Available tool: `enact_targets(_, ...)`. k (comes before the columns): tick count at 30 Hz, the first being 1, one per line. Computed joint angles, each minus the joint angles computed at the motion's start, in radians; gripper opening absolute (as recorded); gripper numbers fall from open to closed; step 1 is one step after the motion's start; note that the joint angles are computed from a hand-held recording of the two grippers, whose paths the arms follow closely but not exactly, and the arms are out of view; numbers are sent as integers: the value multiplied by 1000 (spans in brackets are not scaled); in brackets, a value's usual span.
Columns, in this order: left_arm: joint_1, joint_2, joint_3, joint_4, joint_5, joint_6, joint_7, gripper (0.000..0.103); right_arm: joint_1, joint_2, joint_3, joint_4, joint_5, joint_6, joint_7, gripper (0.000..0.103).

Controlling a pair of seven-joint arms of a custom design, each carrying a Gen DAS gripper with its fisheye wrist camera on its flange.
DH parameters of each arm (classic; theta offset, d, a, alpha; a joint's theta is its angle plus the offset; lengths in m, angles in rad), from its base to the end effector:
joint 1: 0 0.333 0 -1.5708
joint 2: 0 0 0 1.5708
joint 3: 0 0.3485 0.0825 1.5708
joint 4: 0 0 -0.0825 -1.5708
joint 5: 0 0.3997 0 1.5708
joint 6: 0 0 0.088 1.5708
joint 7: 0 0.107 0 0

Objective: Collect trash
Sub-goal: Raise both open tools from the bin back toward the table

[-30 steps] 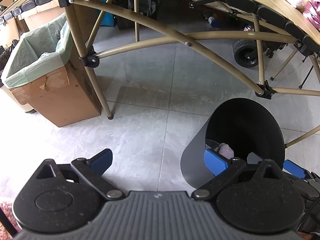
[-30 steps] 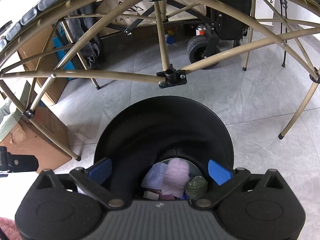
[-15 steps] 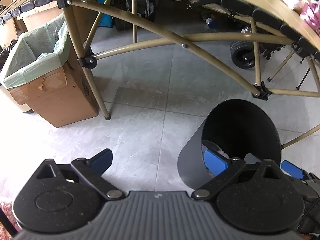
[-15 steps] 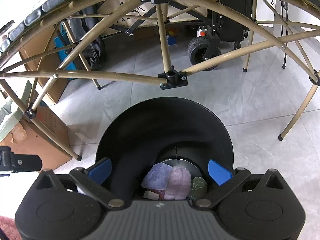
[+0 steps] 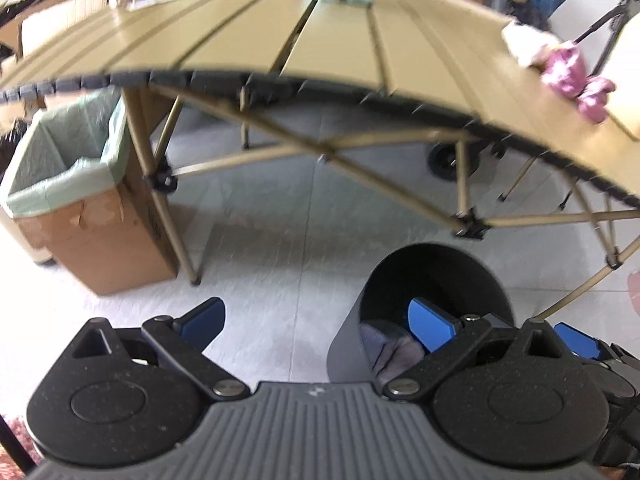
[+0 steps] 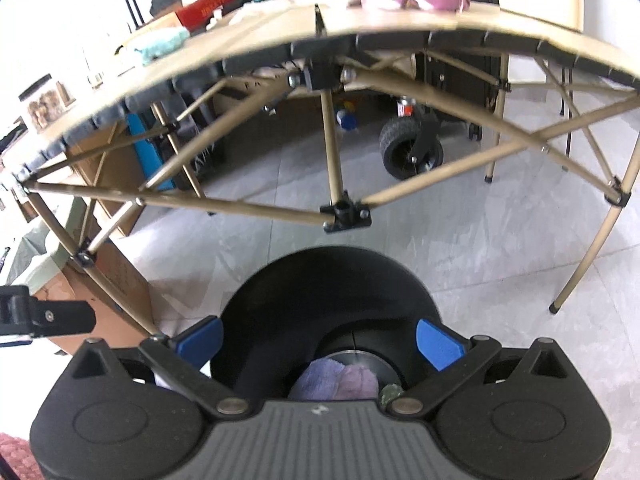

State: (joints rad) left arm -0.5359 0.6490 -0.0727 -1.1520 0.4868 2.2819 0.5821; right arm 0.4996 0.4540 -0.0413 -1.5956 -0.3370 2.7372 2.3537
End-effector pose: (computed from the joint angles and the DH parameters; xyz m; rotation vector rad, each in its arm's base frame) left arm 0.6835 -0.4393 0.4988 -2.0492 1.7169 -0.6600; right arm 0.6685 0.3504 0.4703 -1.7051 1.7934 -0.4617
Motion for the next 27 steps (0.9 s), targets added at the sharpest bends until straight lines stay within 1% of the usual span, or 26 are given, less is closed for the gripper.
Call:
enact_targets(4, -20, -18, 14, -20, 48, 52, -16, 100, 24, -52, -43, -54, -75, 57, 48, 103)
enact_targets(7, -37, -29, 29, -30, 92, 78, -39, 100, 31, -86, -61, -82, -131, 91, 84, 103)
enact_targets(9, -50, -43, 43, -48, 135, 109, -69, 100, 33, -107, -74, -101, -175, 121, 113, 103)
enact_targets(13, -70, -56, 60, -57, 214, 146, -117, 101, 51, -146, -121, -133, -304, 189, 211, 103)
enact_targets(16, -72, -58, 63, -49, 247, 177, -143, 101, 74, -165, -172, -140, -443, 239, 332, 103)
enact_targets(19, -82, -60, 79, -38, 292, 209, -189, 103, 105, -173, -237, -132, -617, 288, 510, 103)
enact_targets(22, -94, -54, 100, -17, 342, 232, -253, 103, 139, -174, -300, -103, -803, 305, 706, 103)
enact_targets(25, -97, -22, 100, 49, 355, 208, -248, 103, 148, -159, -335, -48, -961, 313, 866, 103)
enact_targets(27, -96, 3, 102, 97, 357, 206, -231, 103, 130, -139, -336, -1, -1023, 329, 920, 103)
